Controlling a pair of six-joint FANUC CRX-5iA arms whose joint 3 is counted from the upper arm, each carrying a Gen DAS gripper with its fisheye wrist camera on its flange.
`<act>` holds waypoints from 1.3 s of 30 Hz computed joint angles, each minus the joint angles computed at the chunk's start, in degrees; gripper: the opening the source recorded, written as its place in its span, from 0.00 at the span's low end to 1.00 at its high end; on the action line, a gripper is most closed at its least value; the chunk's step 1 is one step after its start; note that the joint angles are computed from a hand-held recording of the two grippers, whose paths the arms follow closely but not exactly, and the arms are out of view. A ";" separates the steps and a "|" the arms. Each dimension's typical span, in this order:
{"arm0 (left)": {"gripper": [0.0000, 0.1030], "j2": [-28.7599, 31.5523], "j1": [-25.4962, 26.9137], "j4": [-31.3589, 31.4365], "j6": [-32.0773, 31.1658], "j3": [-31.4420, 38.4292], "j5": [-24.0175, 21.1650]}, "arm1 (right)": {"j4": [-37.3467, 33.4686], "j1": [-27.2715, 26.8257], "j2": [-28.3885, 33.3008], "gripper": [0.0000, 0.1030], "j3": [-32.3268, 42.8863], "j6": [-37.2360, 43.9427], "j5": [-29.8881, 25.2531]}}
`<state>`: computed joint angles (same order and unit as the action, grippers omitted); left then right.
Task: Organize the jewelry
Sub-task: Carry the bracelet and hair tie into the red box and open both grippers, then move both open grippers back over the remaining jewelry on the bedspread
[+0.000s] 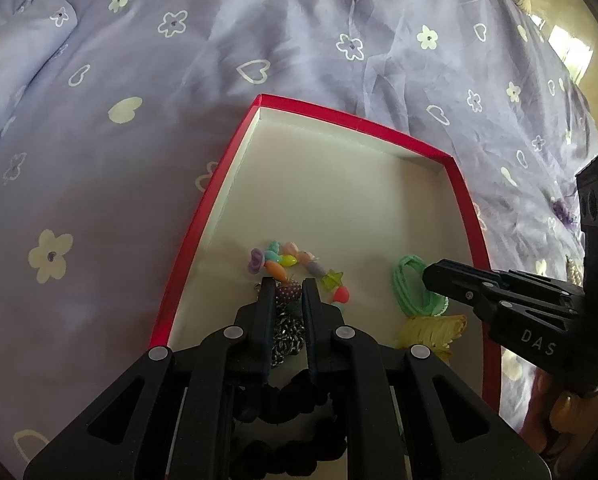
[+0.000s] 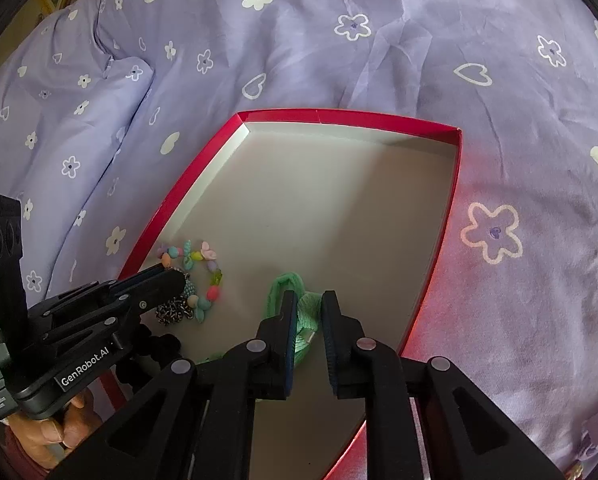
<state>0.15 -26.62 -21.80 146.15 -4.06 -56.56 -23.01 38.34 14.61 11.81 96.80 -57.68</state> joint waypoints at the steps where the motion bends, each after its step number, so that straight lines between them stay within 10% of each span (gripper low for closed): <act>1: 0.12 0.19 -0.26 -0.39 0.03 0.40 -0.52 | -0.21 -0.11 0.04 0.14 0.10 -0.02 -0.10; 16: 0.60 0.02 -6.08 -6.18 6.71 3.94 -6.80 | -6.76 -4.71 -5.89 0.39 -3.35 2.91 0.49; 39: 0.66 4.89 -17.37 -4.26 6.85 11.69 -6.03 | -8.69 -22.20 -21.41 0.44 -16.45 5.55 -2.80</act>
